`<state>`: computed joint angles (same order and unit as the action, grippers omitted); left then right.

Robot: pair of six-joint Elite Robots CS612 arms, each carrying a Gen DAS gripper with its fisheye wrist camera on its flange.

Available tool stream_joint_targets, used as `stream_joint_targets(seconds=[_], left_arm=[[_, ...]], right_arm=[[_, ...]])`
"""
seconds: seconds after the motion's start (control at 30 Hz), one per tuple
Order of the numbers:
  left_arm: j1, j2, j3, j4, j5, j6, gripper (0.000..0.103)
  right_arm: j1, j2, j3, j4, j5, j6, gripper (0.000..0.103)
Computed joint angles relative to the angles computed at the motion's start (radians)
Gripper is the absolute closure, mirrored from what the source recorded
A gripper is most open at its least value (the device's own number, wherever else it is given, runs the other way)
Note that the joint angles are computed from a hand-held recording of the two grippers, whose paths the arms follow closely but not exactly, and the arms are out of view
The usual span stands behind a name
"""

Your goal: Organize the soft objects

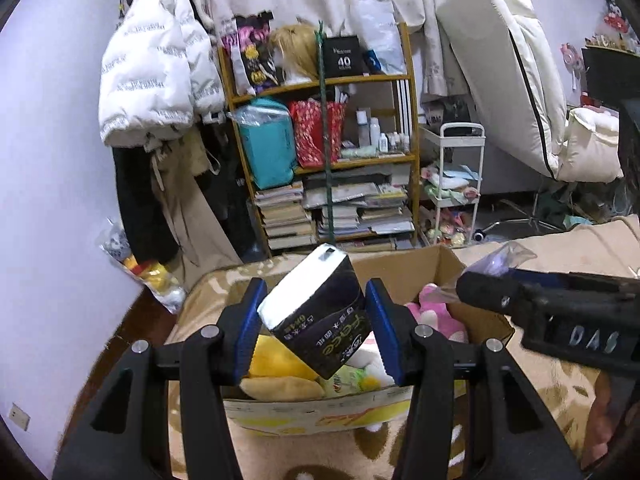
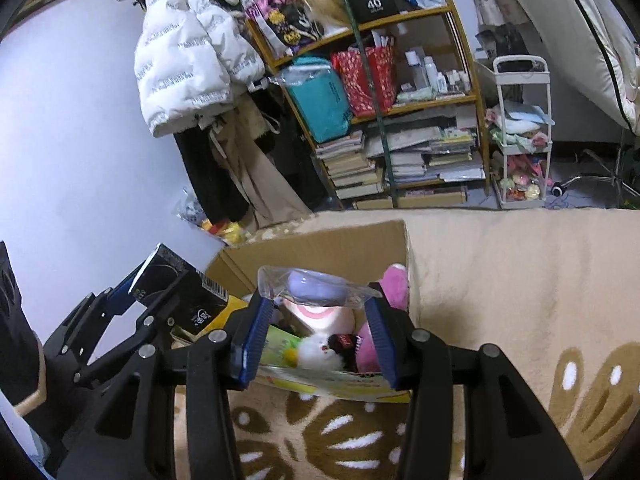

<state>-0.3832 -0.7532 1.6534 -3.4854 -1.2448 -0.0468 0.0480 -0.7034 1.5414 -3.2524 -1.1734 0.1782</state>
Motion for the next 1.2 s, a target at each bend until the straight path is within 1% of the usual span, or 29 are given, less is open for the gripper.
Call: stream_joint_targets(seconds=[0.03,0.13,0.27,0.33,0.4,0.5,0.57,0.6,0.67,0.8,0.9,0.93,1.0,1.07,1.13,1.2], left_arm=[[0.002,0.002,-0.005,0.009,-0.009,-0.009,0.053],[0.012,0.007,-0.019,0.043,-0.042,-0.033,0.053],[0.013,0.013,-0.030,0.082,-0.036,-0.031,0.052],[0.013,0.013,-0.026,0.076,-0.031,-0.034,0.052],[0.012,0.011,-0.025,0.075,-0.025,-0.033,0.049],[0.009,0.006,-0.016,0.050,-0.013,-0.021,0.039],[0.008,0.002,-0.011,0.044,-0.011,-0.019,0.028],[0.008,0.001,-0.009,0.038,-0.007,-0.019,0.028],[0.006,-0.003,-0.004,0.039,0.002,-0.021,0.027],[0.005,-0.015,0.009,0.058,0.023,-0.043,0.026],[0.006,-0.034,0.025,0.076,0.018,-0.071,0.020],[0.005,-0.042,0.034,0.069,0.019,-0.071,0.018],[-0.002,-0.056,0.053,0.046,0.040,-0.052,0.017],[-0.008,-0.070,0.072,0.033,0.057,-0.038,0.012],[-0.012,-0.088,0.094,0.021,0.065,-0.033,0.009],[-0.017,-0.109,0.117,0.018,0.074,-0.037,0.008]], right_arm=[[0.001,0.003,-0.003,0.009,-0.002,-0.004,0.052],[-0.004,0.015,-0.016,0.041,0.024,0.001,0.052],[-0.006,0.024,-0.024,0.070,0.033,0.000,0.052],[-0.005,0.026,-0.025,0.080,0.026,0.003,0.052],[-0.005,0.025,-0.025,0.083,0.023,0.003,0.052],[-0.005,0.026,-0.026,0.091,0.018,0.001,0.052],[-0.007,0.027,-0.026,0.089,0.026,0.010,0.051],[-0.009,0.026,-0.025,0.093,0.030,0.012,0.050],[-0.012,0.026,-0.025,0.093,0.043,0.015,0.044],[-0.012,0.022,-0.019,0.091,0.042,0.013,0.041],[-0.012,0.014,-0.011,0.078,0.035,0.020,0.040],[-0.011,0.009,-0.005,0.064,0.021,0.019,0.038],[-0.007,-0.004,0.007,0.044,-0.003,-0.002,0.022],[-0.007,-0.018,0.026,0.009,-0.018,-0.016,0.018],[-0.006,-0.034,0.041,-0.003,-0.029,-0.030,0.016],[-0.006,-0.052,0.064,-0.021,-0.041,-0.050,0.004]])
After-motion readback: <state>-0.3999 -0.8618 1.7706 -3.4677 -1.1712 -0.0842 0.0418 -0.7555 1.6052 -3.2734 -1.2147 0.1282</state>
